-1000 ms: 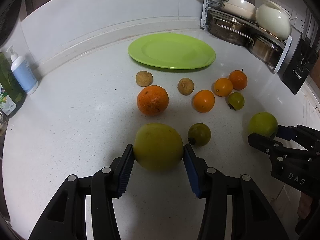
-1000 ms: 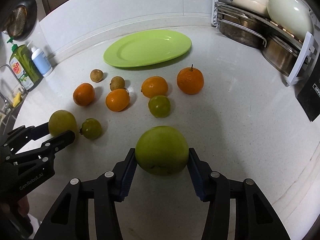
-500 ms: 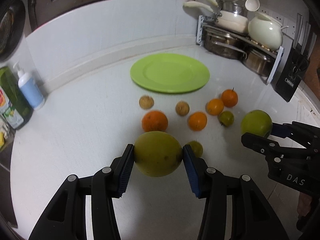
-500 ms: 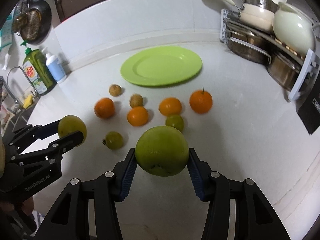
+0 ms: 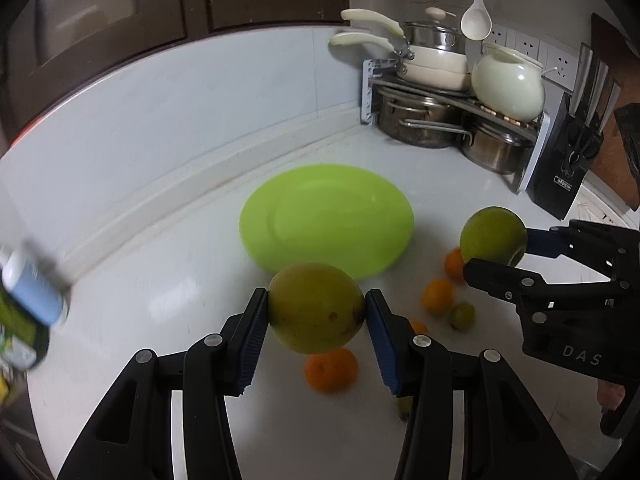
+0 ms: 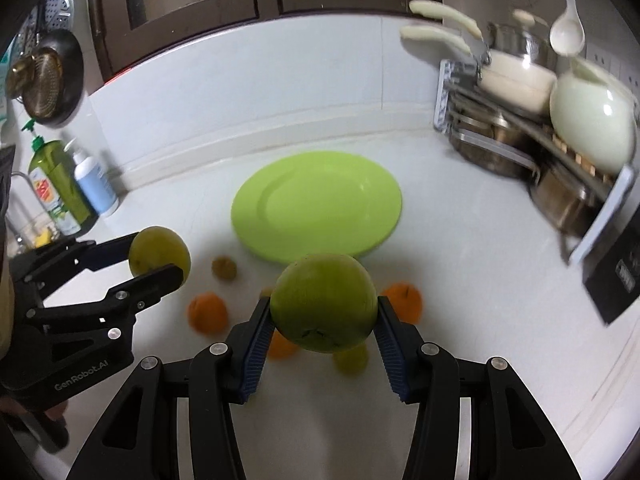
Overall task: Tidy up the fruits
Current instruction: 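Carry the pear and apple onto the green plate and open both tools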
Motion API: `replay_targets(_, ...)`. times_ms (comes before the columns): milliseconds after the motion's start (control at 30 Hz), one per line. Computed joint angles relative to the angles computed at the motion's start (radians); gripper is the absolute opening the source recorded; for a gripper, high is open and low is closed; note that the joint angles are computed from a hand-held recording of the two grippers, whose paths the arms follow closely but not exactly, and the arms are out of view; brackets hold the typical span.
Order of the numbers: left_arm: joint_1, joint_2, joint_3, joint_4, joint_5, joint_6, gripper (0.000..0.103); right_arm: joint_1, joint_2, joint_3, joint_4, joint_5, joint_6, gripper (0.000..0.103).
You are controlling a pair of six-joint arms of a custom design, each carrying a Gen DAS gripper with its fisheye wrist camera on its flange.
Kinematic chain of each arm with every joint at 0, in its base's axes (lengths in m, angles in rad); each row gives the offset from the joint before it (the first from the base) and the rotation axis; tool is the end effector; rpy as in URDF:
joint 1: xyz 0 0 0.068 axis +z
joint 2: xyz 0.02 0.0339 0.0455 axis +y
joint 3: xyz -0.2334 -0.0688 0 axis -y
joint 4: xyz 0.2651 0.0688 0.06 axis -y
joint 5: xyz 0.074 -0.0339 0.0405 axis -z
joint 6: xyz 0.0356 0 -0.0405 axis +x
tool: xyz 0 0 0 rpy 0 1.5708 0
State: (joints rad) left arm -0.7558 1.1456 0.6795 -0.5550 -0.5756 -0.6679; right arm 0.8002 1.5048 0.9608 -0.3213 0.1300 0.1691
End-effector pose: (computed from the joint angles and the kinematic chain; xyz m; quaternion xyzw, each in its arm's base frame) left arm 0.1892 -0.1517 0.1720 -0.0364 0.9254 0.0368 0.3755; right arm 0.2355 0.2360 0.1773 -0.2693 0.8972 0.1067 0.3334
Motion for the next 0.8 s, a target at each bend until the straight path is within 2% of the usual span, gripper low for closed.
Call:
replay_targets(133, 0.120, 0.035, 0.029, 0.076, 0.076, 0.153, 0.048, -0.028, 0.097, 0.114, -0.023, -0.008, -0.029, 0.051)
replay_targets(267, 0.219, 0.112, 0.073, 0.139, 0.143, 0.246, 0.048, -0.083, 0.235, 0.258, -0.061, -0.070, -0.073, 0.051)
replay_targets(400, 0.306, 0.215, 0.127, 0.182, 0.223, 0.286, 0.048, -0.111, 0.388, 0.431, -0.118, -0.104, -0.108, 0.051)
replay_targets(633, 0.405, 0.420, 0.233, 0.227, 0.309, 0.339, 0.048, -0.150, 0.653, 0.746, -0.242, -0.161, -0.175, 0.051)
replay_targets(800, 0.457, 0.507, 0.279, 0.246, 0.357, 0.371, 0.048, -0.157, 0.761, 0.887, -0.302, -0.183, -0.198, 0.051)
